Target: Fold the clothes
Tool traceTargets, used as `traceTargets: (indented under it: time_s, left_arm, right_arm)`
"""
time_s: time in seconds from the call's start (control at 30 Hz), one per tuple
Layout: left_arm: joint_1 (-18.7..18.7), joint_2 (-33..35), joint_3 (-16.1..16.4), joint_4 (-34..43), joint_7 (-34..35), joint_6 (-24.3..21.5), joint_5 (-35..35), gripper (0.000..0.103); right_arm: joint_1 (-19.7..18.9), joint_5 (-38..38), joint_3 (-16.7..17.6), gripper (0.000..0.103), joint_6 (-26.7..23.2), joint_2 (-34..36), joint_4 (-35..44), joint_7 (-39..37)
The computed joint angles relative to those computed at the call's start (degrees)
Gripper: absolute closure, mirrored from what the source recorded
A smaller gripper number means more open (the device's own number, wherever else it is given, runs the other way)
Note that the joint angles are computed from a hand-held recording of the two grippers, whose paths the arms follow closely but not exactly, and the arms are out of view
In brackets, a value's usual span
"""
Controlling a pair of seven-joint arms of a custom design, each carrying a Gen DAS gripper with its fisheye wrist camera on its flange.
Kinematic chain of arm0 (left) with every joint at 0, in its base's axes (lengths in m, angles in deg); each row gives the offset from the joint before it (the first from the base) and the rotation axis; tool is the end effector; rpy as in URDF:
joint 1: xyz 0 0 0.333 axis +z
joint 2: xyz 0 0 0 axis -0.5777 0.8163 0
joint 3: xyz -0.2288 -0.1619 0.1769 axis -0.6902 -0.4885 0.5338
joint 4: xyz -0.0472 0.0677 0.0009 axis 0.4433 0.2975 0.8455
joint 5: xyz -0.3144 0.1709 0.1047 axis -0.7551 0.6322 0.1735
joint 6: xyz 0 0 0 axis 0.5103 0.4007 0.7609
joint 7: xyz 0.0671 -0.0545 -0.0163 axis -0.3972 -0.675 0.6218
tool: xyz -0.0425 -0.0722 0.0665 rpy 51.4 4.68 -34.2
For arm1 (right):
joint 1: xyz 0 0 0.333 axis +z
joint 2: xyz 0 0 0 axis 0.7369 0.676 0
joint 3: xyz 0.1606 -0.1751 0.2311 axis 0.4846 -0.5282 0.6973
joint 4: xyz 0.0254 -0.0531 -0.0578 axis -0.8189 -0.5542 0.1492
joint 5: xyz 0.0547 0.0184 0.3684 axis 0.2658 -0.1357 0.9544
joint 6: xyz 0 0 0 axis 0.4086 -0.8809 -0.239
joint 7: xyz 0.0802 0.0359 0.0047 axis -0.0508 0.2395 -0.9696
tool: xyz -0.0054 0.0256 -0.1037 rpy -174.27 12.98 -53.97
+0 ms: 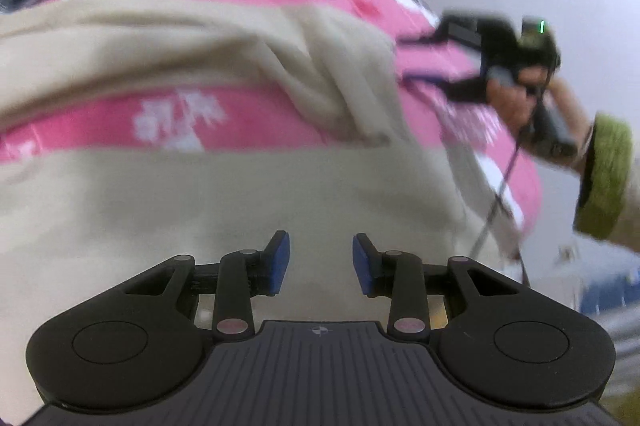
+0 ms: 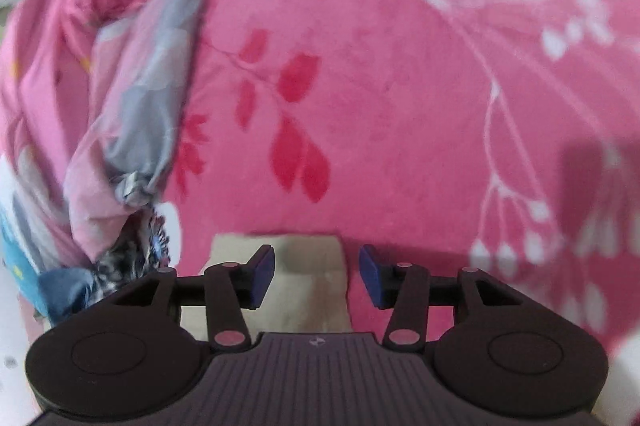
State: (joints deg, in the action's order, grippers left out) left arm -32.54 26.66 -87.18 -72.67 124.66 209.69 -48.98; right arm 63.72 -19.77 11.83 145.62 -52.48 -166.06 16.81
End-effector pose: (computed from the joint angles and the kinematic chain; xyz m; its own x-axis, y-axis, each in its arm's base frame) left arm 0.3713 0.0020 0.5030 -0.3794 -0.8103 0.4467 -0.8914 0.1909 -0.4110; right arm 0.4827 0.0974 0.4372 -0.4968 -0.5153 -0.6984 -0.7009 0.7128 -0.0273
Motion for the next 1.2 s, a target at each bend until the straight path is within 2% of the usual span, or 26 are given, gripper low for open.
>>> traceTargets:
  time_s: [0.1, 0.13, 0.2, 0.23, 0.27, 0.33, 0.43, 0.5, 0.57, 0.63, 0.73, 0.83, 0.9, 0.93, 1.0, 1.07, 1.13, 1.2]
  left_arm:
    - [-0.86, 2.97, -1.46, 0.35, 0.77, 7.85, -2.85, 0.069]
    - [-1.23, 4.23, -1.68, 0.71, 1.03, 10.53, -3.92, 0.069]
    - [-2.1, 6.95, -2.1, 1.59, 1.58, 15.98, -6.14, 0.069]
    - [-2.49, 8.64, -2.64, 2.08, 1.36, 19.03, -6.96, 0.069]
    - [-2.82, 9.95, -3.02, 2.58, 1.04, 21.26, -7.28, 0.069]
    - [-3.32, 12.11, -3.01, 3.91, 0.92, 24.18, -7.76, 0.069]
    - [-3.84, 15.32, -3.1, 6.03, 0.9, 28.22, -8.55, 0.069]
    - [-4.13, 16.58, -2.8, 7.19, 2.07, 28.87, -9.06, 0.069]
    - [-4.05, 17.38, -2.76, 7.96, 3.21, 29.04, -8.63, 0.069]
    - [-3.73, 17.99, -2.87, 8.42, 3.86, 28.78, -7.58, 0.069]
    - [-3.12, 18.73, -3.1, 8.79, 4.29, 28.21, -5.58, 0.069]
    - [-2.35, 19.58, -3.43, 9.21, 3.45, 27.46, -3.13, 0.069]
    - [-1.9, 19.88, -3.68, 9.21, 2.13, 27.21, -1.87, 0.069]
    - [-1.89, 19.9, -3.53, 9.19, 2.34, 27.01, -2.13, 0.069]
    - [-1.81, 19.73, -3.4, 9.12, 2.68, 26.68, -2.33, 0.068]
    - [-1.71, 19.62, -3.31, 9.12, 2.83, 26.29, -2.41, 0.068]
    - [-1.5, 19.49, -3.26, 9.24, 2.41, 25.64, -2.25, 0.067]
    - [-1.18, 18.7, -3.04, 9.09, 1.37, 24.3, -2.25, 0.065]
  right_arm:
    - [0.82, 13.9, -0.53, 0.053, -3.48, 1.92, 1.42, -10.59]
    - [0.51, 14.55, -0.07, 0.053, -4.76, 2.23, 1.84, -12.07]
    - [0.51, 10.09, 1.75, 0.065, -3.26, 2.24, 1.97, -11.13]
    - [0.73, 6.84, 2.55, 0.086, -1.87, 2.14, 1.91, -9.68]
    - [0.84, 2.5, 3.21, 0.092, -0.1, 1.91, 1.95, -6.6]
    - [1.04, -6.77, 3.99, 0.093, 3.57, 1.21, 1.99, -0.69]
    - [-1.51, -31.5, 5.52, 0.094, 8.0, -0.42, 3.03, 12.09]
    - [-5.95, -51.02, 7.52, 0.094, 8.02, 0.25, 5.94, 22.2]
    - [-7.54, -63.03, 7.45, 0.094, 5.89, 2.82, 10.68, 24.49]
    - [-7.02, -69.77, 6.09, 0.094, 2.29, 6.56, 16.07, 23.29]
    - [-5.44, -73.27, 4.01, 0.093, -1.67, 12.69, 22.71, 21.23]
    - [-3.33, -78.96, 1.6, 0.09, -6.87, 19.31, 28.61, 25.15]
    - [-1.0, -86.34, -1.56, 0.088, -11.5, 22.53, 31.33, 32.75]
    - [-0.18, -87.54, -3.07, 0.088, -13.02, 23.25, 31.78, 35.92]
    - [-2.2, -85.87, -3.47, 0.088, -10.74, 21.43, 28.59, 44.64]
    - [-5.91, -78.17, -2.0, 0.088, -3.53, 17.11, 21.93, 48.02]
    - [-9.46, -65.42, 1.28, 0.086, -0.69, 12.57, 16.46, 41.78]
    - [-10.32, -52.37, 3.13, 0.075, -0.77, 8.75, 12.36, 34.13]
